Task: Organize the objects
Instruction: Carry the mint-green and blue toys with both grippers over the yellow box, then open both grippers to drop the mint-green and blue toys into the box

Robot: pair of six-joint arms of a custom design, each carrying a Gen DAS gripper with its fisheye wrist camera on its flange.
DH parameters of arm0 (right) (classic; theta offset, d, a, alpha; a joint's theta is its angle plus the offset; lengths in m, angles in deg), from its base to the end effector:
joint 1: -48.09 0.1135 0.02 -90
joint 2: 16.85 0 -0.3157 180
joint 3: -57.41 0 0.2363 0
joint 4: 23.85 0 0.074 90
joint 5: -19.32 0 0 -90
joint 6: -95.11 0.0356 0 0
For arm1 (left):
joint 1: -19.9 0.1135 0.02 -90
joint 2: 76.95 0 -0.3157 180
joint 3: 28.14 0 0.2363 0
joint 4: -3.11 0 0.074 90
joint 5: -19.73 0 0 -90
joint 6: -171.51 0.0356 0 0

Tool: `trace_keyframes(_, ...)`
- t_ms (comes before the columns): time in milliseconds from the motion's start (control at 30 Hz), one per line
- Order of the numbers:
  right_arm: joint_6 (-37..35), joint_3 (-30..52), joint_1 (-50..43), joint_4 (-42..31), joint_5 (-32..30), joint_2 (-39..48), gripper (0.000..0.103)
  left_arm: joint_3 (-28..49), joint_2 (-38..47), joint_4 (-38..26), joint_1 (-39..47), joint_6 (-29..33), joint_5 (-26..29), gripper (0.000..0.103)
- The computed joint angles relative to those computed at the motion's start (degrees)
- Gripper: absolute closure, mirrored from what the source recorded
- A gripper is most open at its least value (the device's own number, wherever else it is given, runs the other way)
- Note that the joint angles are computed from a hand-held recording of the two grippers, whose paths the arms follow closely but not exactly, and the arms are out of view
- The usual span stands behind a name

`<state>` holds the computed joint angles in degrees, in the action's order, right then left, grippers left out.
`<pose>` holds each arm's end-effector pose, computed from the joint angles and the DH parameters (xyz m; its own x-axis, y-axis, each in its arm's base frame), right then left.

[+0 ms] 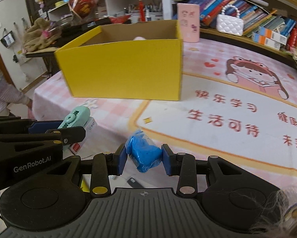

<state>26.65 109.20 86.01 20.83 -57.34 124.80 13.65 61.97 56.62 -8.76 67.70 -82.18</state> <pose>0.2770 0.2054 -0.0040 -0.6929 -0.0870 -0.7157 -0.2314 0.9670 0.1066 0.2733 -0.1410 0.0114 -0.6686 0.0993 -0.7370 0.1839 0.9823 -0.0345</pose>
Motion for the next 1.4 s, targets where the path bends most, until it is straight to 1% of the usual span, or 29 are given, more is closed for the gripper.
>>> trace_keyframes(167, 2.4, 0.7, 3.7, -0.9, 2.7, -0.1, 0.068, -4.8, 0.9, 7.0, 2.2, 2.0, 1.2, 0.076)
trace_keyframes(267, 3.3, 1.2, 5.4, -1.5, 4.4, -0.5, 0.068, -6.4, 1.1, 9.6, 3.3, 3.0, 2.0, 0.076)
trace_keyframes(367, 3.5, 1.8, 6.4, -2.3, 5.8, -1.0, 0.068, -7.0, 0.9, 10.8, 4.4, 4.0, 3.0, 0.076)
trace_keyframes(467, 2.8, 2.5, 6.5, -3.0, 6.7, -1.9, 0.069, -6.4, -0.3, 9.6, 6.0, 4.5, 4.9, 0.076)
trace_keyframes(600, 0.8, 3.7, 5.1, -3.3, 7.5, -3.5, 0.069, -4.0, -3.1, 6.2, 7.7, 5.1, 7.0, 0.076)
trace_keyframes(700, -1.1, 4.9, 3.3, -3.5, 7.6, -5.1, 0.069, -1.1, -6.6, 2.1, 9.0, 7.0, 8.8, 0.076)
trace_keyframes(767, -2.8, 5.9, 1.9, -3.5, 7.5, -6.3, 0.069, 1.6, -9.1, -1.9, 9.8, 8.5, 9.8, 0.076)
trace_keyframes(833, -4.9, 7.4, 0.2, -3.4, 7.0, -7.5, 0.069, 5.7, -11.8, -8.0, 10.9, 9.1, 10.8, 0.076)
trace_keyframes(933, -7.8, 10.3, -2.0, -4.1, 6.1, -8.5, 0.069, 11.1, -13.4, -13.5, 12.0, 9.2, 11.2, 0.076)
trace_keyframes(1033, -10.8, 15.0, -4.1, -7.4, 4.4, -8.3, 0.069, 17.2, -12.3, -17.3, 12.1, 10.3, 9.7, 0.076)
trace_keyframes(1133, -12.9, 20.7, -5.6, -11.8, 3.1, -6.4, 0.069, 23.0, -9.9, -21.5, 12.3, 9.7, 9.0, 0.076)
trace_keyframes(1233, -14.0, 25.8, -6.7, -15.9, 1.8, -3.8, 0.069, 27.7, -7.1, -24.9, 12.4, 9.3, 8.4, 0.076)
trace_keyframes(1300, -14.8, 28.1, -7.1, -17.3, 1.2, -2.3, 0.069, 30.5, -5.3, -27.1, 12.3, 9.1, 7.9, 0.076)
trace_keyframes(1400, -14.5, 32.1, -8.1, -21.4, -0.1, -0.4, 0.069, 33.8, -3.1, -30.0, 12.2, 8.7, 7.3, 0.076)
